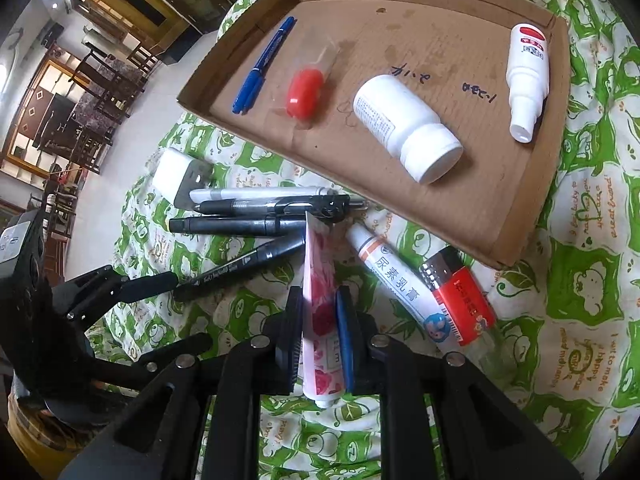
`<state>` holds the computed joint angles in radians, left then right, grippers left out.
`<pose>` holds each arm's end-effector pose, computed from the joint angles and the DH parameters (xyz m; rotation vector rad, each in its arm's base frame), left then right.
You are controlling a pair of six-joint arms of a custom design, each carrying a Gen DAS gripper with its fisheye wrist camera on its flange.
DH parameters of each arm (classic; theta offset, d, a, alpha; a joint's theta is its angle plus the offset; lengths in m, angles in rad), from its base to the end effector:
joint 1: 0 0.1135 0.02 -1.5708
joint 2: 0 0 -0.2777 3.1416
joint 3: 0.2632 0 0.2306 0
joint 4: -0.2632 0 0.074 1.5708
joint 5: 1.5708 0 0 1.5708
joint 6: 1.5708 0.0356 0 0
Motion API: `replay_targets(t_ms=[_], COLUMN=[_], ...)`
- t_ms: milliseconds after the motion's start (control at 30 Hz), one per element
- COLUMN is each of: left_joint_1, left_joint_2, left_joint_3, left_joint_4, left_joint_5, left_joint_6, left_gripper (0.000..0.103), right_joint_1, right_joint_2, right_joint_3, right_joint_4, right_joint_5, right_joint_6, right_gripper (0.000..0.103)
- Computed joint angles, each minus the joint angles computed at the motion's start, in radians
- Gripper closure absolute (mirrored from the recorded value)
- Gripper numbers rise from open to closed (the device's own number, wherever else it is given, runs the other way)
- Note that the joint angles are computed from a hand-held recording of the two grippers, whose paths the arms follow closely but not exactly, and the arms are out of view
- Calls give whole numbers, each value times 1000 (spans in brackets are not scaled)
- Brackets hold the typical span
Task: Organize rigid objects
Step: 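Grasp a black marker with the left gripper while the right grasps the pink tube, then carry the black marker toward the tray while the right gripper carries the pink tube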
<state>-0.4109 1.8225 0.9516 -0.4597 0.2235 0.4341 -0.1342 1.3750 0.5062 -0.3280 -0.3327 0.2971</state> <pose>0.2759 -0.1288 0.1452 1.2175 2.6129 -0.3194 0.1947 -0.0146 0.1544 0.5039 2.7089 0.5033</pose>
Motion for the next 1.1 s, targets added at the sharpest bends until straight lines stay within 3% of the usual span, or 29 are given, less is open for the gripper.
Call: replay_targets(t_ms=[433,500,667,900,1100], left_joint_1=[-168,-199,-241,-152,-98], left_joint_2=[118,133,144,72,14], left_joint_3=[107,103,102,52,-59], left_joint_4=[52,85,115,22,67], left_joint_5=[-126,-145,-129,-43,-9], left_joint_6=[-69,-93,-156,-156,-177], left_gripper=[34,39,72,81,82], right_joint_1=[39,43,52,62,51], right_joint_2=[50,54,60,68,50], right_joint_3=[10,11,12,14,-4], right_joint_4=[12,16,20,33,49], right_joint_5=[28,31,36,35,-37], right_joint_6=[23,26,35,39,55], right_gripper=[87,87,87,87,86])
